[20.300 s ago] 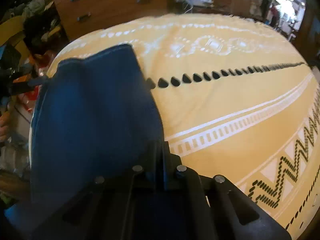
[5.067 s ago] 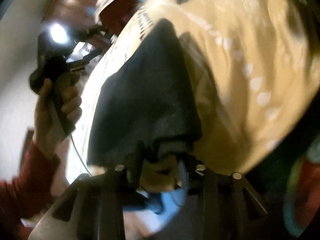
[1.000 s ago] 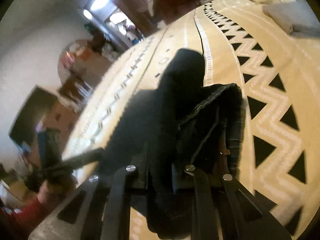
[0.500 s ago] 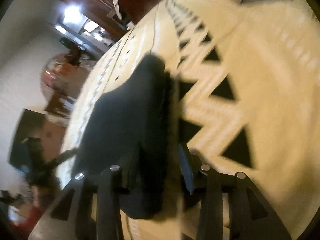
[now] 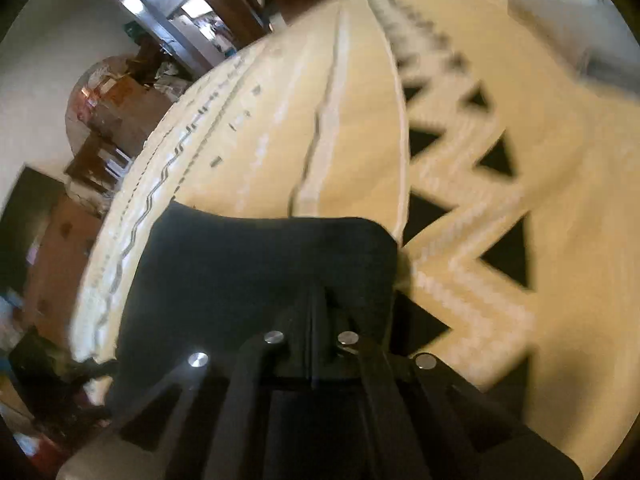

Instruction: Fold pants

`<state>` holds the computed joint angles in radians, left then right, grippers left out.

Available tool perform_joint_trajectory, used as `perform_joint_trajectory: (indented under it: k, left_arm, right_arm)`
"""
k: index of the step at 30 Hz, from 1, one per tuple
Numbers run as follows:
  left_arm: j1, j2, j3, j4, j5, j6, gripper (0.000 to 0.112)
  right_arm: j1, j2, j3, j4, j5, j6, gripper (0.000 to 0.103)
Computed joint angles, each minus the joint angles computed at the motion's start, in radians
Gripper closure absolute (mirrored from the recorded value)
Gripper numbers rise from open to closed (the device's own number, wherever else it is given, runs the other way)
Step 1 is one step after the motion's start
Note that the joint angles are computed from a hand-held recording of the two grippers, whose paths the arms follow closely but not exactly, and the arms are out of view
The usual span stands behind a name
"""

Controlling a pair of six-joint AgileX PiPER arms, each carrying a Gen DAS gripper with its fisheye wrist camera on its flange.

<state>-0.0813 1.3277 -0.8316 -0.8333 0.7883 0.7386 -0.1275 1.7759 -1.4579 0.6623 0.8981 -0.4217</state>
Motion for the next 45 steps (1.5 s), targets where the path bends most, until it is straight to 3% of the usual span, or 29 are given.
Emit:
perform_joint_trajectory:
  k: [1, 3, 6, 8, 11, 13, 14, 16, 19, 21, 25, 28, 32, 39, 45]
  left_arm:
    - [0.022, -0.001, 0.010, -0.034, 0.012, 0.029, 0.039]
    - [0.041, -0.005, 0.027, -0.076, 0.018, 0.065, 0.039]
    - [0.060, -0.009, 0.044, -0.113, 0.024, 0.101, 0.039]
    - [0.075, -0.022, 0.036, -0.091, 0.040, 0.074, 0.039]
    - [0.179, -0.093, 0.036, -0.049, 0.080, 0.028, 0.038]
    - [0.221, -0.148, 0.034, 0.103, 0.014, -0.096, 0.028]
    - [0.221, -0.164, 0.044, 0.203, -0.048, -0.163, 0.019]
    - [0.241, -0.157, 0.059, 0.403, -0.137, -0.290, 0.017]
    - [0.255, -0.087, 0.045, 0.640, -0.159, -0.529, 0.016]
    - [0.273, -0.052, 0.047, 0.685, -0.167, -0.591, 0.009]
    - [0.199, -0.044, 0.089, 0.854, -0.248, -0.782, 0.009]
    - [0.174, -0.044, 0.096, 0.919, -0.262, -0.882, 0.009]
    - [0.169, -0.024, 0.077, 0.956, -0.249, -0.928, 0.009]
    - [0.096, 0.017, 0.056, 1.154, -0.246, -1.236, 0.009]
    - [0.109, 0.024, 0.062, 1.150, -0.275, -1.242, 0.009]
  right_arm:
    - [-0.005, -0.076, 0.083, 0.042, -0.031, -0.071, 0.093]
    - [-0.022, -0.268, 0.278, 0.136, -0.019, -0.200, 0.093]
    - [0.007, -0.423, 0.495, 0.125, -0.011, -0.246, 0.088]
    - [-0.001, -0.499, 0.651, 0.165, -0.064, -0.296, 0.089]
    - [-0.073, -0.560, 0.653, 0.133, 0.000, -0.219, 0.081]
    - [-0.068, -0.664, 0.624, -0.031, -0.019, -0.054, 0.051]
    - [-0.066, -0.696, 0.615, -0.131, -0.053, 0.022, 0.043]
    - [-0.055, -0.725, 0.616, -0.331, -0.096, 0.148, 0.008]
    - [-0.064, -0.650, 0.631, -0.631, -0.140, 0.353, 0.007]
    - [-0.048, -0.601, 0.653, -0.748, -0.143, 0.497, 0.009]
    - [-0.098, -0.577, 0.752, -0.728, -0.224, 0.483, 0.007]
    - [-0.092, -0.546, 0.775, -0.749, -0.280, 0.519, 0.001]
    - [-0.111, -0.538, 0.760, -0.721, -0.261, 0.481, 0.000]
    - [-0.111, -0.523, 0.753, -0.710, -0.270, 0.476, 0.000]
    - [-0.134, -0.512, 0.743, -0.669, -0.270, 0.442, 0.000]
